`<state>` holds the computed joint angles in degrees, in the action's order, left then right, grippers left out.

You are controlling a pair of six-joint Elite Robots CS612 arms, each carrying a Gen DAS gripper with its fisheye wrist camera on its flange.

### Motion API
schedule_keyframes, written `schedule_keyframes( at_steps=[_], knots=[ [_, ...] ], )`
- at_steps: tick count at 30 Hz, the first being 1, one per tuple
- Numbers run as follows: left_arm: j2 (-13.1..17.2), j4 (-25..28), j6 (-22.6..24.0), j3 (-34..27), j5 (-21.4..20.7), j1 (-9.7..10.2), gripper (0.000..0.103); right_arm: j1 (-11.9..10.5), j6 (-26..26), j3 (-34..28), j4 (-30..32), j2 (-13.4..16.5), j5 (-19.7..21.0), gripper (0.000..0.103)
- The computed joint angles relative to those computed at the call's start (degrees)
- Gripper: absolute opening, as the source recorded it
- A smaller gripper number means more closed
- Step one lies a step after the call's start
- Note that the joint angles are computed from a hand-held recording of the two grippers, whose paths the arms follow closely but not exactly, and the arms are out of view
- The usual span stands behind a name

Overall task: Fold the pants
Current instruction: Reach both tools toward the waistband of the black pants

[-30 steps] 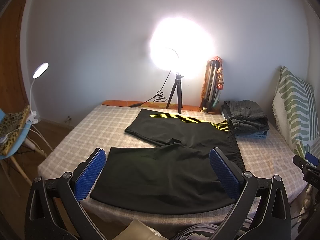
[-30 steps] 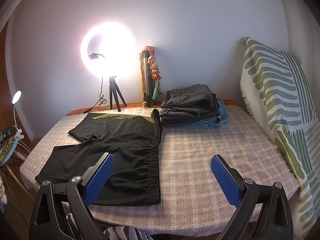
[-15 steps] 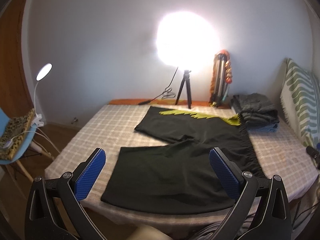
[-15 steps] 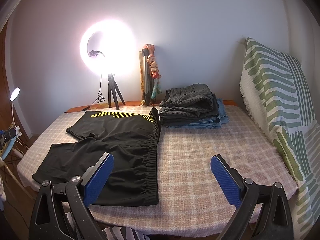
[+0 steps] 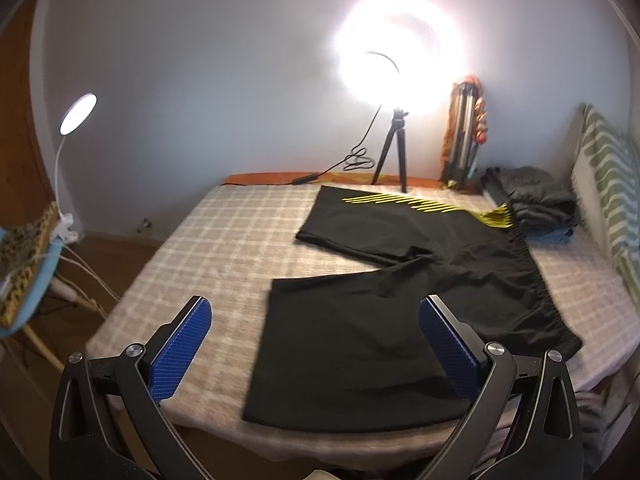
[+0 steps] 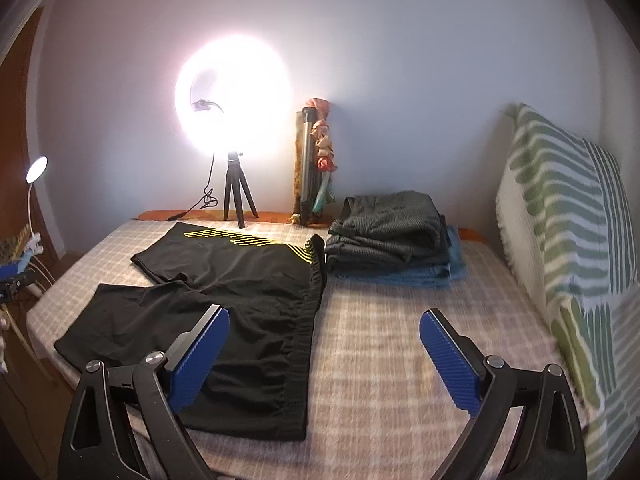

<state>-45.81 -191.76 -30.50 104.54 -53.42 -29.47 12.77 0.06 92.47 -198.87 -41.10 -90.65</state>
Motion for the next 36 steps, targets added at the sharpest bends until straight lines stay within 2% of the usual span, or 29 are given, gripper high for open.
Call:
schedule_keyframes(
  at_steps=[4,8,11,15,20,23,27,30,34,36],
  knots=[
    [1.0,0.9,2.8,-2.9,-4.5,2.49,0.103,-0.4,-4.4,-3.8,1.6,1.4,1.4,0.098],
    [2.9,3.0,7.3,-7.9,-7.3,4.94,0.101,-0.7,-7.3,-9.5,7.9,3.2,4.7,0.097],
    [4.8,5.1,9.7,-12.6,-9.9,6.77,0.100,-1.1,-7.8,-14.8,15.3,5.2,7.1,0.087],
    [8.0,8.9,9.7,-19.6,-16.2,9.66,0.097,-1.7,-5.9,-22.2,25.6,8.5,10.5,0.085],
    [11.9,15.5,11.1,-27.7,-20.0,11.77,0.093,-2.2,-4.1,-32.1,36.9,13.6,13.8,0.079],
    [14.8,19.6,10.8,-33.4,-23.7,13.25,0.092,-2.3,-3.3,-38.2,43.2,17.1,15.6,0.079],
    [19.8,26.0,11.5,-42.6,-26.2,14.74,0.092,-2.0,-1.8,-46.6,50.5,22.2,15.4,0.079],
    [24.0,30.9,11.3,-50.2,-27.5,15.70,0.092,-1.9,-0.8,-51.6,54.3,25.3,15.4,0.079],
    [30.1,37.7,8.6,-61.3,-32.2,17.31,0.092,-1.6,-0.8,-57.9,57.8,28.9,14.9,0.079],
    [33.1,41.3,8.9,-66.9,-31.6,17.56,0.092,-1.5,-0.8,-60.3,59.3,30.3,14.7,0.079]
  ],
)
